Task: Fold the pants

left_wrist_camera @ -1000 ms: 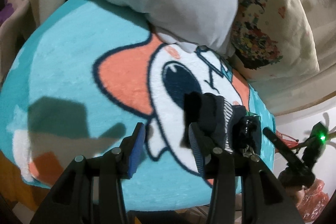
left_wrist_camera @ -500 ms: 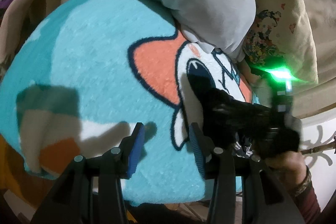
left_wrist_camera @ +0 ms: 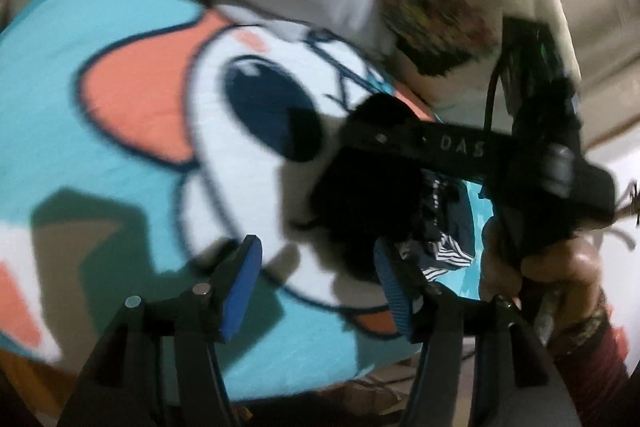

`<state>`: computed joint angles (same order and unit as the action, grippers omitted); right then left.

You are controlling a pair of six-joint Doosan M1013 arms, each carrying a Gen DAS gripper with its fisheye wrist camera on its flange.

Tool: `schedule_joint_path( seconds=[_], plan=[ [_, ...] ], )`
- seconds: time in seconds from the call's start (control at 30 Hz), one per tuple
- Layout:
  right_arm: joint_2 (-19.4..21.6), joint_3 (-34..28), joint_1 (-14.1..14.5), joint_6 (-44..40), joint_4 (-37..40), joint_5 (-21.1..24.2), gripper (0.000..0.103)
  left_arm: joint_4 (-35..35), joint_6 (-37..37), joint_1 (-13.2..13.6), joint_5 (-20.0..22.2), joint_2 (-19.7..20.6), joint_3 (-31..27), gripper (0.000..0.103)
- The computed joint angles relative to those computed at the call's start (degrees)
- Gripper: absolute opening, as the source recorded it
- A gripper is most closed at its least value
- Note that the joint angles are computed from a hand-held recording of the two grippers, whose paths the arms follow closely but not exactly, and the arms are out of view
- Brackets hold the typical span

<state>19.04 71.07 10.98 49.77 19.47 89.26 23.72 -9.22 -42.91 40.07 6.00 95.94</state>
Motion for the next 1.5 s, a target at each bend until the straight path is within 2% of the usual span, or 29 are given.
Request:
schedule_joint_path(
  seconds=[0.1, 0.13, 0.17, 0.2, 0.23, 0.47, 0.67, 0.77, 0.9, 1.0, 1.1, 1.13, 1.2, 1.3, 1.33, 1.4, 1.5],
  plan=[
    [0.41, -1.63, -1.00, 0.35, 2.64, 2.32, 0.027, -1.70, 3.91, 0.62, 1.31, 2.25, -2.68, 0.056],
    [0.54, -2.04, -1.27, 0.19, 3.31, 2.82, 0.027, -2.29, 4.93, 0.89, 1.44, 2.86, -3.50, 0.051],
    [0.69, -2.52, -1.47, 0.14, 4.02, 3.25, 0.027, -2.68, 5.70, 1.05, 1.03, 3.17, -3.97, 0.041],
    [0.68, -2.71, -2.09, -0.04, 5.16, 3.72, 0.027, -3.46, 7.24, 1.24, 0.51, 3.47, -4.59, 0.023],
    [1.06, -3.65, -2.53, 0.19, 6.15, 4.49, 0.027, -3.77, 8.78, 1.17, 1.53, 3.96, -5.85, 0.022],
    [3.05, -8.03, -7.46, 2.12, 14.78, 7.76, 0.027, -2.59, 13.01, 0.14, 4.86, 7.25, -13.48, 0.022],
    [6.14, -12.59, -13.39, 2.86, 19.37, 8.63, 0.029, -9.78, 26.28, 0.42, 8.66, 14.57, -24.59, 0.022],
    [7.67, -13.49, -15.47, 3.06, 18.10, 5.93, 0.032, -14.01, 31.88, 0.54, 11.92, 18.05, -29.46, 0.022],
    [9.49, -14.12, -16.90, 5.50, 11.49, 0.80, 0.049, -17.50, 34.24, 0.67, 13.04, 19.24, -31.41, 0.025],
    [9.73, -14.67, -18.48, 6.80, 10.86, -2.36, 0.054, -15.90, 30.65, 0.59, 13.45, 17.76, -29.73, 0.037],
    [9.05, -14.85, -20.20, 6.66, 14.19, -4.89, 0.053, -15.42, 26.20, 1.21, 13.82, 16.89, -28.06, 0.037],
    [9.11, -15.16, -20.69, 6.64, 16.36, -4.17, 0.050, -15.72, 24.57, 1.61, 14.70, 17.01, -27.95, 0.037],
    [10.04, -16.36, -21.65, 7.00, 22.37, 0.55, 0.032, -15.70, 23.80, 1.81, 15.03, 17.47, -28.47, 0.037],
    [11.29, -16.60, -22.07, 7.93, 28.93, 7.94, 0.031, -16.02, 25.85, 1.78, 16.43, 19.37, -30.74, 0.037],
    [11.44, -16.31, -21.96, 8.18, 29.21, 9.19, 0.031, -16.53, 26.75, 1.97, 17.26, 20.12, -31.50, 0.037],
    [11.37, -15.14, -21.74, 8.10, 27.60, 9.82, 0.031, -17.00, 27.95, 1.73, 20.70, 21.72, -33.22, 0.037],
    [11.53, -13.80, -21.89, 9.28, 24.82, 9.20, 0.031, -18.19, 28.42, 1.89, 22.65, 22.91, -33.78, 0.039]
  ],
)
